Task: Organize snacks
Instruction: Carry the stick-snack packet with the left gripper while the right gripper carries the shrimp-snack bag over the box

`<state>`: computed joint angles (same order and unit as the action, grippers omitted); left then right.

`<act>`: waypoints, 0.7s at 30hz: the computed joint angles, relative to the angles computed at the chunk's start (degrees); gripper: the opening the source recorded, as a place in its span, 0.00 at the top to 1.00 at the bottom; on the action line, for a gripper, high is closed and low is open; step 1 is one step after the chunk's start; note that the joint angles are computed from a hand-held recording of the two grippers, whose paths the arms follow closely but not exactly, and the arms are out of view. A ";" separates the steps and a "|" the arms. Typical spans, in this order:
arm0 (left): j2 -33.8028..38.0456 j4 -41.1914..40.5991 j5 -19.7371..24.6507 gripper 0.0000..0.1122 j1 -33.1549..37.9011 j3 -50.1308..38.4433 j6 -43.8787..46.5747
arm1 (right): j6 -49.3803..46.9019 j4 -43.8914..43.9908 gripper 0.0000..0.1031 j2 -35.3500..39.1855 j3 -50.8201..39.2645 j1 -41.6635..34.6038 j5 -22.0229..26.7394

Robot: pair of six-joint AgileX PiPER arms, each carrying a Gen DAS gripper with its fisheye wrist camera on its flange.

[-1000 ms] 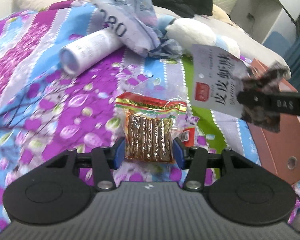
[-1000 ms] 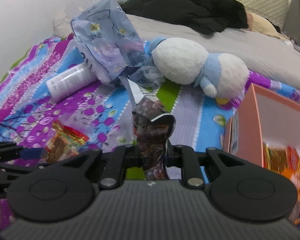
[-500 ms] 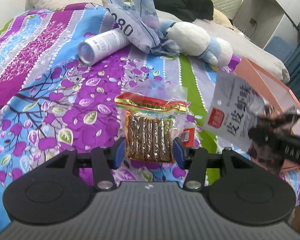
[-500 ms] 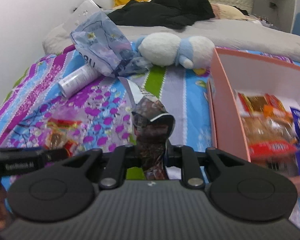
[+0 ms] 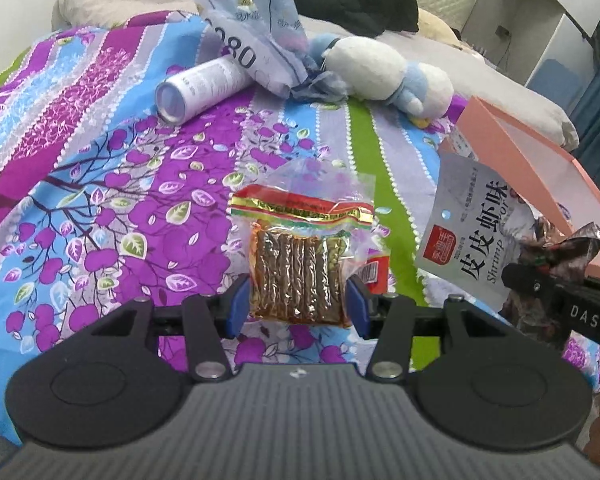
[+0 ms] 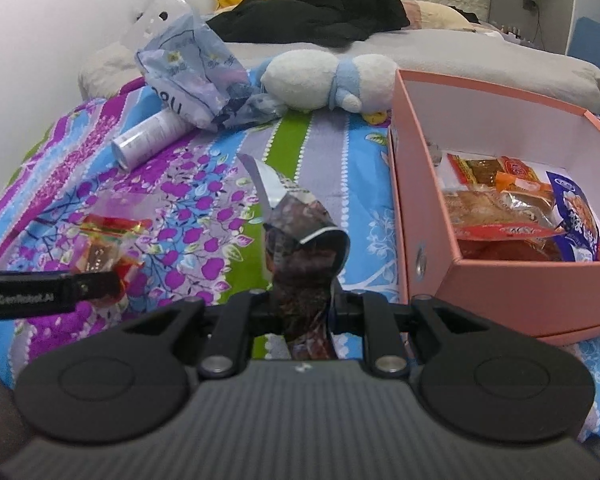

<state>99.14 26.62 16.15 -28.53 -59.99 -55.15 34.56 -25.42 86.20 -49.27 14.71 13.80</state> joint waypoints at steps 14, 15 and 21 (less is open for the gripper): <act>-1.90 -4.53 5.20 0.50 -2.09 -8.93 5.51 | -20.72 21.02 0.80 -6.50 -2.86 -3.48 3.20; -1.97 -4.54 5.60 0.50 -2.21 -9.76 5.69 | -21.41 21.78 0.80 -6.74 -3.28 -3.69 3.46; -1.39 -9.56 10.42 0.50 -2.21 -17.06 11.35 | -23.71 24.64 0.80 -7.92 -7.40 -5.02 6.78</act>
